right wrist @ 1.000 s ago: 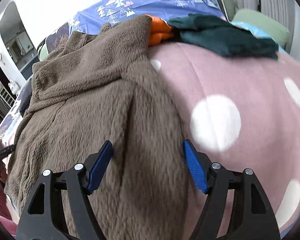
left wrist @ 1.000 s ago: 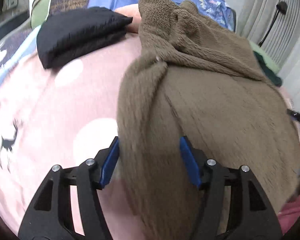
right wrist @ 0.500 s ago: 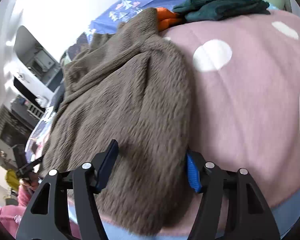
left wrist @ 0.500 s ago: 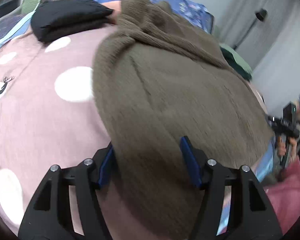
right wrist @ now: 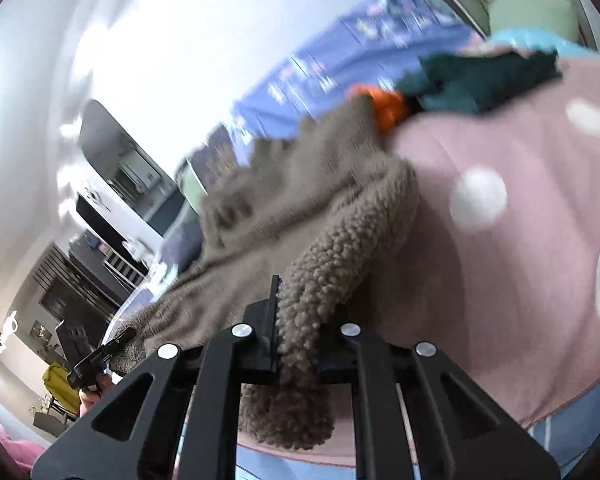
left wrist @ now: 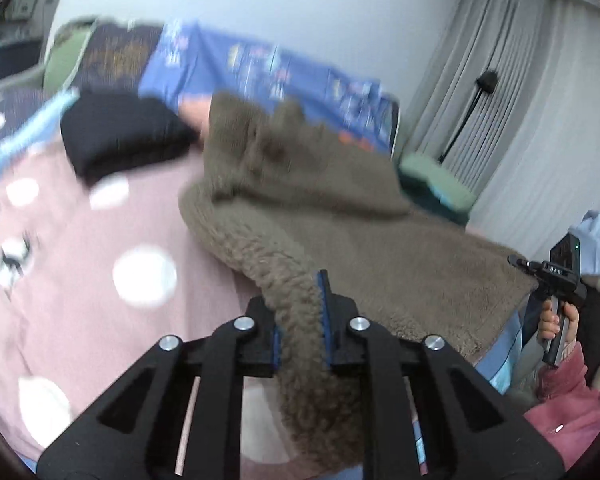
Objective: Fold large clothes
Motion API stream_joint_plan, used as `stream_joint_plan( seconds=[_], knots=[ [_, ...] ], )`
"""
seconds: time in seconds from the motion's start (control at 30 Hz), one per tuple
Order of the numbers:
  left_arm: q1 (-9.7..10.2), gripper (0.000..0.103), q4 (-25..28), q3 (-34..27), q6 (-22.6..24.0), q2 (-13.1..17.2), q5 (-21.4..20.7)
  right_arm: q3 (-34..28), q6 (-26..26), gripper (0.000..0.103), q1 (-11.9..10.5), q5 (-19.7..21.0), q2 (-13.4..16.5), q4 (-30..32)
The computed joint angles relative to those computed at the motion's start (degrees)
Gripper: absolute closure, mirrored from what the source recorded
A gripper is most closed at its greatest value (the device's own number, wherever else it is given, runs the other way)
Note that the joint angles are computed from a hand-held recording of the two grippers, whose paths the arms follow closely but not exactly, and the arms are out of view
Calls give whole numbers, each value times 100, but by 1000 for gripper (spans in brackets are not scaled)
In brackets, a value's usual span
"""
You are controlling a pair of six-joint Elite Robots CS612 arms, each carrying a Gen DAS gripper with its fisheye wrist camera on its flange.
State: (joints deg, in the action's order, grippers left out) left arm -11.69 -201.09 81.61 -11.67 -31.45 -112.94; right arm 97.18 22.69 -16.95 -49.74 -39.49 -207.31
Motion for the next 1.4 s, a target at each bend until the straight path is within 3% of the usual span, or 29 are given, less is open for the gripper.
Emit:
stream_joint_plan(
  seconds=[0.2,0.37,0.53,0.77,1.1,1.23,1.33,1.4],
  knots=[
    [-33,90,-941,573,-45,-408,258,506,48,92,-68,19,-390,-1053],
    [-74,90,-1516,1134,-113,-810,486,1041,-269,91,-55,-377,-785,-1732],
    [-105,90,-1485,1090,-78,-817,498,906,-195,90,-38,-565,-715,-1517],
    [-89,90,-682,418,-406,-494,574,235,-121,90,118,-811,-395,-773],
    [-108,90,269,-1022,-476,58,916,-999,-362,90,428,-1850,48,130],
    [-142,90,910,-1967,-668,502,1406,-1699,-379,90,573,-2842,391,673],
    [-197,90,1804,-2926,-704,993,1873,-2330,-432,90,599,-2961,721,1488],
    [-246,90,2348,-3472,-556,1294,2171,-2811,-753,89,643,-3101,971,2245]
  ],
)
